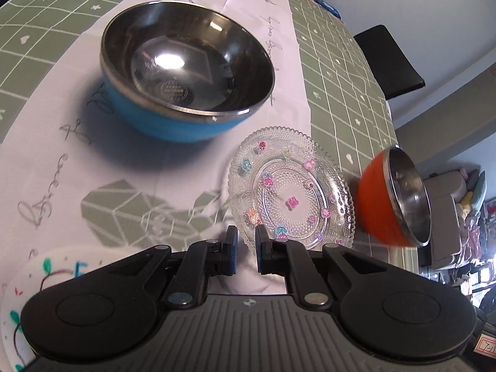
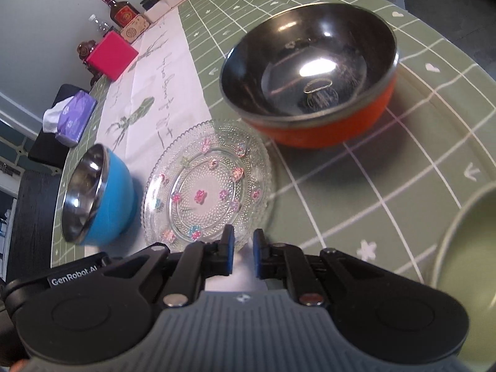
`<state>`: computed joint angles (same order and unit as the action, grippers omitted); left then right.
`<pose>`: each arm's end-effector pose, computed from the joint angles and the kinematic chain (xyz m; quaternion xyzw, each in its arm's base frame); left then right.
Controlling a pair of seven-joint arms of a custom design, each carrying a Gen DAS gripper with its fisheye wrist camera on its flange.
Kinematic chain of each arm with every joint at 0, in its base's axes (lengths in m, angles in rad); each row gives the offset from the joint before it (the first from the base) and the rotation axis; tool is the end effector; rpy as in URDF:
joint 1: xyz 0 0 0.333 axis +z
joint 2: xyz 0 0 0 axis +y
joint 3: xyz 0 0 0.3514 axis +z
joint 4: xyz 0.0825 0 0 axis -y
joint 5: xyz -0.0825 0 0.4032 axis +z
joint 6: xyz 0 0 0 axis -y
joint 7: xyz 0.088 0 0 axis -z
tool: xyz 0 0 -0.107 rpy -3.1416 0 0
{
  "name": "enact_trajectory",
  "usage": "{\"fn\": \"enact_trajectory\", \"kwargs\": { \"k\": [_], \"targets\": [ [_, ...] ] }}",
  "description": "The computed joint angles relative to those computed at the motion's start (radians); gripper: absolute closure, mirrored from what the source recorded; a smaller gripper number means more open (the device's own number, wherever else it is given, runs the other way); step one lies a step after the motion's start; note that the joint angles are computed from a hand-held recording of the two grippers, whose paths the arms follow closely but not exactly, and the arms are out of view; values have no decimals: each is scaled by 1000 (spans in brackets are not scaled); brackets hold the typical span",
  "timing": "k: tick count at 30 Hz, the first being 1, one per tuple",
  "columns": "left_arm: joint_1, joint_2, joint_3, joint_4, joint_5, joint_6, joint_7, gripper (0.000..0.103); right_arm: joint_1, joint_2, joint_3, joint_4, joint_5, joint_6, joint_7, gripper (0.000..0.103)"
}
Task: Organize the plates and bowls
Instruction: 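Move the left tool to the glass plate beside the orange bowl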
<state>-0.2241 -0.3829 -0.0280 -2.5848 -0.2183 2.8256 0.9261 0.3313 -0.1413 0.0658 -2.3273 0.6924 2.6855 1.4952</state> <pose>0.4409 -0.1030 0.4821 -0.8355 0.4530 -0.3077 0.0456 0.4994 0.1884 0.4694 -0.6440 0.6958 0.0384 0.3157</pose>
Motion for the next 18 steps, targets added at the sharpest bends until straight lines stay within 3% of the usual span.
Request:
{"fn": "enact_trajectory", "kwargs": {
  "k": [8,11,14,15,18],
  "targets": [
    [-32,-62,25,-43,-21,-28,49,90,9,-66,-8,-58,19,-34,-45,92],
    [-32,-59,25,-43,-10,-20,78,89,9,-59,-3,-50,-6,-27,-49,86],
    [37,-59,-39,-45,94,9,55,89,3,-57,24,-56,-100,51,-34,77],
    [73,-61,-69,-47,145,24,29,86,4,-60,29,-62,-122,86,-37,70],
    [148,-55,-115,-51,261,75,-46,76,6,-50,30,-62,-176,160,-49,67]
  ]
}}
